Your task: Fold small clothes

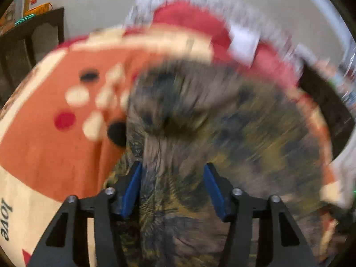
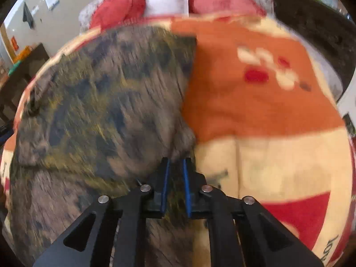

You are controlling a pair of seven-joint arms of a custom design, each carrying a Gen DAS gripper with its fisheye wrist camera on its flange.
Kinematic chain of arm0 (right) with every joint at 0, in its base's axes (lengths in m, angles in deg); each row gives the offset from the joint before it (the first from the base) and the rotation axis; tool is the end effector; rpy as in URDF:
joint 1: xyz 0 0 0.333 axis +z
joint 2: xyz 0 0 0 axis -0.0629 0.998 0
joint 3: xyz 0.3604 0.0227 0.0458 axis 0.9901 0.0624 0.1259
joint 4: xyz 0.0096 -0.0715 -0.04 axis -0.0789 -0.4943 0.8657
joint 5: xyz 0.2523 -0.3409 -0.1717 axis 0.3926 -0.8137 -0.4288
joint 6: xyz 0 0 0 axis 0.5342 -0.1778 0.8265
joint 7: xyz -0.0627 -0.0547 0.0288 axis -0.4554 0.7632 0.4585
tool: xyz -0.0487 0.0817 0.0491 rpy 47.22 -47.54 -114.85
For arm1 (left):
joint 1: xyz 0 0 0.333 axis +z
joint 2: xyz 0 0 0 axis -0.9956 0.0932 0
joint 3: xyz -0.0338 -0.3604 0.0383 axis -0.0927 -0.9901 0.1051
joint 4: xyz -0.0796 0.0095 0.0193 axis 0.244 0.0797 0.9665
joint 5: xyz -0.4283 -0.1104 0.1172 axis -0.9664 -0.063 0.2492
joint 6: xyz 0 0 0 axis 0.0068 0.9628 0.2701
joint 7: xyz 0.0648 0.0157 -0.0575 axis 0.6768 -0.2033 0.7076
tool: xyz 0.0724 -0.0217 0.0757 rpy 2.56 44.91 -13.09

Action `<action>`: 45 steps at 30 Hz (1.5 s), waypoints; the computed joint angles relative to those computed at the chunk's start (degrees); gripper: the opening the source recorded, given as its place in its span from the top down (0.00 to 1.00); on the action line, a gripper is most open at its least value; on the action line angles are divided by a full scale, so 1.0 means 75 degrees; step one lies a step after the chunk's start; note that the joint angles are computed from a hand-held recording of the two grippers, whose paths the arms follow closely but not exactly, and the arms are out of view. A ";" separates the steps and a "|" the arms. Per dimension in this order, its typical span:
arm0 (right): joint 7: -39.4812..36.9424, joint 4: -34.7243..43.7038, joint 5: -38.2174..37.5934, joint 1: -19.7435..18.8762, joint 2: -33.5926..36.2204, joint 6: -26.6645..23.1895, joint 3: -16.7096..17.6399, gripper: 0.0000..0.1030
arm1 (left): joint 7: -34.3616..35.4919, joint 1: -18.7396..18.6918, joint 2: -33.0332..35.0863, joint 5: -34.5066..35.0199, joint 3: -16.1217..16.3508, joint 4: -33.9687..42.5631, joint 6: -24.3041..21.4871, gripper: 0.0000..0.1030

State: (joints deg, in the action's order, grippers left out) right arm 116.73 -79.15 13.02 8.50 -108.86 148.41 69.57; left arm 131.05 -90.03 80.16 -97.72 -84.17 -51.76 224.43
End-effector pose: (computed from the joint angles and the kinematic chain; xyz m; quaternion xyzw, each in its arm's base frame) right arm 0.4155 0.1737 0.4324 -0.5601 0.7782 -0.1997 0.2019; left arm 0.5839 -0.1132 0.4486 -0.6050 0.7304 -0.2892 0.1303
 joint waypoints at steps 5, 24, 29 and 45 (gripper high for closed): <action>0.0403 0.0457 -0.1012 -0.0379 -0.0358 -0.0780 0.0514 0.88 | -0.0172 -0.0052 -0.0196 0.0868 -0.0158 -0.0479 0.0993 0.36; 0.4332 0.1977 -0.4995 -0.0418 0.2077 -0.0008 0.0107 0.89 | 0.0122 -0.0401 0.0634 0.0511 -0.0236 0.0318 0.0827 0.01; 0.3523 0.2008 -0.4408 -0.0115 0.1916 -0.0079 -0.0231 0.88 | -0.0315 -0.0345 0.0690 0.1094 -0.0281 0.0332 0.0859 0.01; 0.1603 0.1489 -0.2151 0.0734 0.1322 -0.0793 0.0392 0.79 | -0.0574 -0.0440 -0.0363 0.1283 -0.0436 -0.0721 0.0727 0.01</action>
State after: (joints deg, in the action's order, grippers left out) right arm 128.75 -67.98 -3.11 14.01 -98.94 142.46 72.51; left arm 126.74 -93.33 77.44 -88.09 -87.44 -57.17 229.88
